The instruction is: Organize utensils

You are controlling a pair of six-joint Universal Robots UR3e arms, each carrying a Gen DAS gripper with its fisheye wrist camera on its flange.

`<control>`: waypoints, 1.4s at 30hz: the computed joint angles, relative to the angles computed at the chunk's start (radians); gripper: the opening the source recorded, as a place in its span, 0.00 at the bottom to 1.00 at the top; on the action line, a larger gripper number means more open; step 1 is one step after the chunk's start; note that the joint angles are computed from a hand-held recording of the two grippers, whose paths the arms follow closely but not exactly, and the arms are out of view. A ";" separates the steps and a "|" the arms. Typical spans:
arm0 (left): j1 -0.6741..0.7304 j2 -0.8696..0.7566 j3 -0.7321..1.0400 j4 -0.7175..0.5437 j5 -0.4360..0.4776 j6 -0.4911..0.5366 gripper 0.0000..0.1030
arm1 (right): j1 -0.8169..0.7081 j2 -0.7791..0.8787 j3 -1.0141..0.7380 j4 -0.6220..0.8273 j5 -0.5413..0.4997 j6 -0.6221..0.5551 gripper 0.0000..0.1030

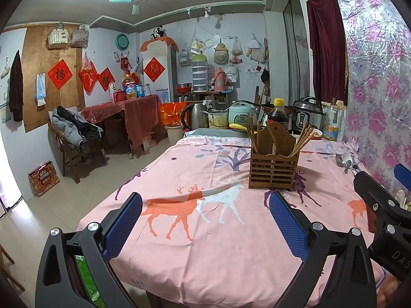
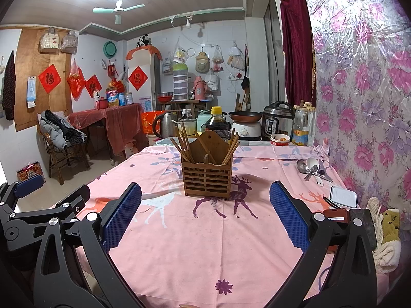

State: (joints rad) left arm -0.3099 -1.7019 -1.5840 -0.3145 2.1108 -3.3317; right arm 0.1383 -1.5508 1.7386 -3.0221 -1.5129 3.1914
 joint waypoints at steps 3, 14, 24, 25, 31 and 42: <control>-0.005 -0.005 0.004 0.002 0.007 -0.004 0.94 | 0.000 0.001 -0.001 0.000 0.000 0.000 0.93; -0.008 -0.010 -0.001 0.010 0.011 -0.009 0.94 | 0.002 0.001 -0.001 -0.001 -0.002 0.000 0.93; -0.009 -0.011 -0.001 0.011 0.013 -0.009 0.94 | 0.002 0.001 0.000 -0.002 -0.002 0.000 0.93; -0.009 -0.011 -0.001 0.010 0.012 -0.010 0.94 | 0.002 0.001 0.000 -0.002 -0.002 0.000 0.93; -0.006 -0.007 -0.004 0.010 0.009 -0.008 0.94 | 0.002 0.002 0.000 -0.002 -0.002 0.000 0.93; -0.007 -0.007 -0.004 0.010 0.010 -0.011 0.94 | 0.003 0.001 0.001 -0.003 -0.003 0.001 0.93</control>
